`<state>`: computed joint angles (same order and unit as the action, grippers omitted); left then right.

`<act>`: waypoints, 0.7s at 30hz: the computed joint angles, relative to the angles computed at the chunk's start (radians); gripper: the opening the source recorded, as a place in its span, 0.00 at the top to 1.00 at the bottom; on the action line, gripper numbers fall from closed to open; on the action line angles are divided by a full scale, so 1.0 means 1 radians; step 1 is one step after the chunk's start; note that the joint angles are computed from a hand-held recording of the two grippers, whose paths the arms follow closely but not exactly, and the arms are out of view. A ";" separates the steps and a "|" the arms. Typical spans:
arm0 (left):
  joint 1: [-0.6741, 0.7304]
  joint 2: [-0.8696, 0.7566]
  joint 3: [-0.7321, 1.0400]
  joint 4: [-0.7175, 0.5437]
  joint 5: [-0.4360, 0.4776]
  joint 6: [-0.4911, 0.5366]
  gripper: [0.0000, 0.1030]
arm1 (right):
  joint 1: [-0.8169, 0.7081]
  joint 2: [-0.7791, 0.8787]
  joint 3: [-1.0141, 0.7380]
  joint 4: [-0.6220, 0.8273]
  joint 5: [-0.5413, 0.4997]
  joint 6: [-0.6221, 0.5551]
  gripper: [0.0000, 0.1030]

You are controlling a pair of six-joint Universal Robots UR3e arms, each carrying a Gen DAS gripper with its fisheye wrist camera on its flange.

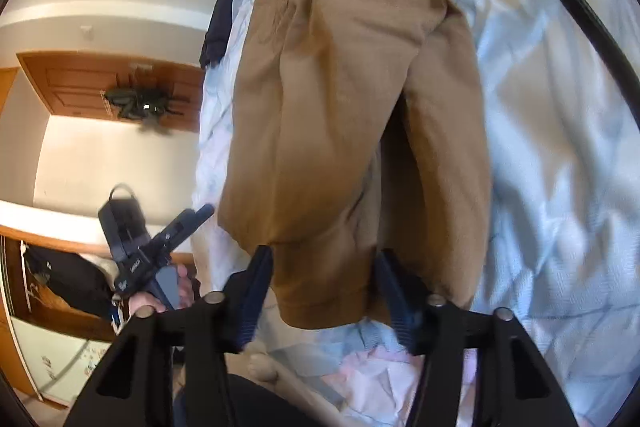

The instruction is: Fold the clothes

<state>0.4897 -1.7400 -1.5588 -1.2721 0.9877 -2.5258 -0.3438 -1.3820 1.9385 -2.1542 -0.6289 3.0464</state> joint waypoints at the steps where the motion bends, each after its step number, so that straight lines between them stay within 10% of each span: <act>1: -0.009 -0.007 0.000 0.009 0.014 -0.003 0.04 | 0.018 0.015 -0.013 -0.020 -0.013 -0.002 0.56; 4: -0.006 -0.016 -0.024 0.068 0.031 -0.030 0.08 | 0.071 0.066 -0.045 -0.098 -0.070 0.024 0.81; 5: -0.009 -0.029 -0.029 0.100 0.049 -0.053 0.21 | 0.071 0.068 -0.040 -0.111 -0.079 0.032 0.91; 6: -0.012 -0.040 -0.029 0.130 0.074 -0.077 0.56 | 0.066 0.066 -0.031 -0.118 -0.075 0.035 0.92; 9: 0.011 -0.053 -0.009 0.114 0.076 -0.110 0.96 | 0.041 0.042 -0.040 -0.038 -0.049 -0.005 0.96; 21: 0.052 0.021 0.068 -0.095 -0.064 -0.060 0.97 | -0.127 -0.201 -0.139 0.400 -0.119 -0.204 1.00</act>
